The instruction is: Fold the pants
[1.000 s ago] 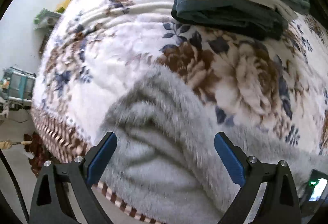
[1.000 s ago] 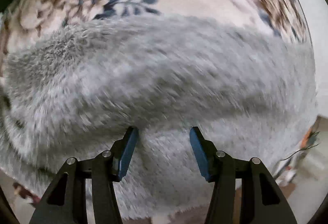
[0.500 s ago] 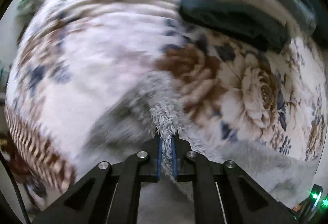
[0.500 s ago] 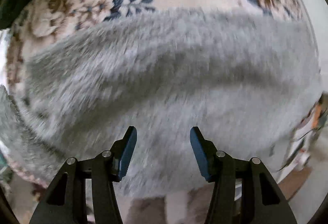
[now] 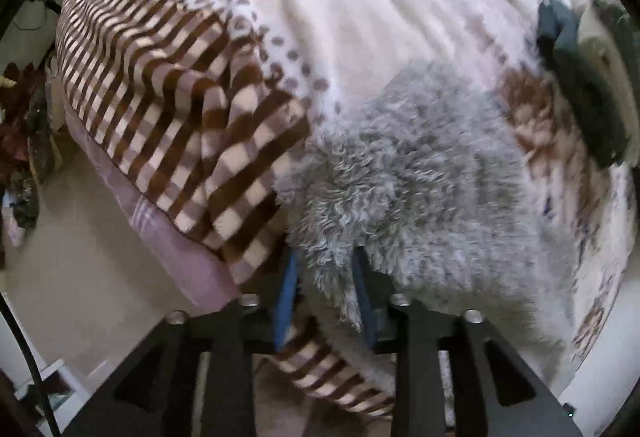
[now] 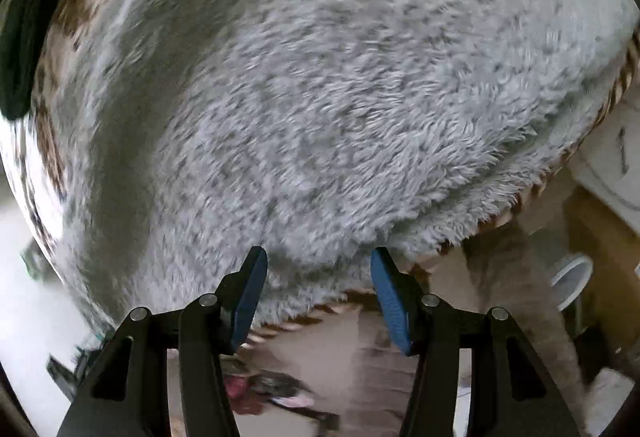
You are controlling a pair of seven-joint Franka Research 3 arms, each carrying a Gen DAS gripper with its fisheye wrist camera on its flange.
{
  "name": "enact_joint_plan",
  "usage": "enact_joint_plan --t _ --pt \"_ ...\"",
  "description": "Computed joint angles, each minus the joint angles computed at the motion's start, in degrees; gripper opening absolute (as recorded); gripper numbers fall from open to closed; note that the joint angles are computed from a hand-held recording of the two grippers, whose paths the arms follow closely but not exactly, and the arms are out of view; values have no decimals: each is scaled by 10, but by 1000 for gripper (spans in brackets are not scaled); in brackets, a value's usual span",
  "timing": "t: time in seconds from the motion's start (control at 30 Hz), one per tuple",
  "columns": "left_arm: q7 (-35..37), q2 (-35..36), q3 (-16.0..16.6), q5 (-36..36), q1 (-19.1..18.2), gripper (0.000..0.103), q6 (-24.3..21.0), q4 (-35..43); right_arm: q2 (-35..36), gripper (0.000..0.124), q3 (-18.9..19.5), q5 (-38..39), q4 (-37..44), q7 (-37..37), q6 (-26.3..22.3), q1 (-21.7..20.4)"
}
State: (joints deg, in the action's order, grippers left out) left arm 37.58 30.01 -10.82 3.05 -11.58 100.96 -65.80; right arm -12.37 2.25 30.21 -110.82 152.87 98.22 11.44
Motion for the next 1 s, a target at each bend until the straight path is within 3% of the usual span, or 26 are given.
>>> enact_joint_plan --t 0.1,0.13,0.17,0.2,0.23,0.27,0.3,0.43,0.6,0.7,0.73,0.8,0.87,0.9,0.93,0.97,1.0 --pt "0 6 2 13 -7 47 16 3 -34 56 -6 7 -43 9 37 -11" --pt "-2 19 3 11 -7 48 16 15 -46 43 -4 -2 -50 14 44 -13" --pt "-4 39 4 13 -9 48 3 44 -50 17 -3 -23 -47 12 48 -17" --pt "-5 51 5 12 -10 48 -1 57 -47 11 3 -57 -28 8 33 -18" --pt "-6 60 6 10 -8 46 7 63 -49 10 4 -73 -21 5 25 -19" --pt "-12 61 9 17 -11 18 15 62 -53 8 5 -81 -14 7 25 -21" --pt "-11 66 12 26 -15 6 18 68 -58 8 6 -88 -7 10 16 -21" --pt "5 52 24 76 -34 5 23 67 -96 7 16 -99 11 31 -33 -17" --pt "3 -1 22 86 -23 5 22 -6 -180 7 14 -76 -64 26 -72 -15" --pt "5 -6 15 64 -8 7 9 -34 -180 8 -4 -41 -100 -21 -89 -10" --pt "9 2 11 51 -3 10 -6 -27 -171 13 -9 -38 -96 -36 -111 -11" --pt "15 5 7 39 -1 13 -24 -17 -141 35 -18 -33 -72 -65 -147 -15" --pt "24 6 7 55 -15 33 -68 11 -120 63 -29 -24 -31 -101 -176 -19" --pt "27 3 8 61 -20 38 -79 17 -104 65 -27 -27 -1 -115 -187 -21" --pt "32 6 10 76 -31 52 -107 40 -91 66 -30 -32 33 -137 -206 -22" --pt "35 14 12 89 -40 73 -130 64 -79 66 -30 -32 65 -154 -222 -22" --pt "38 23 15 104 -52 79 -152 94 -55 66 -32 -29 105 -172 -230 -23"
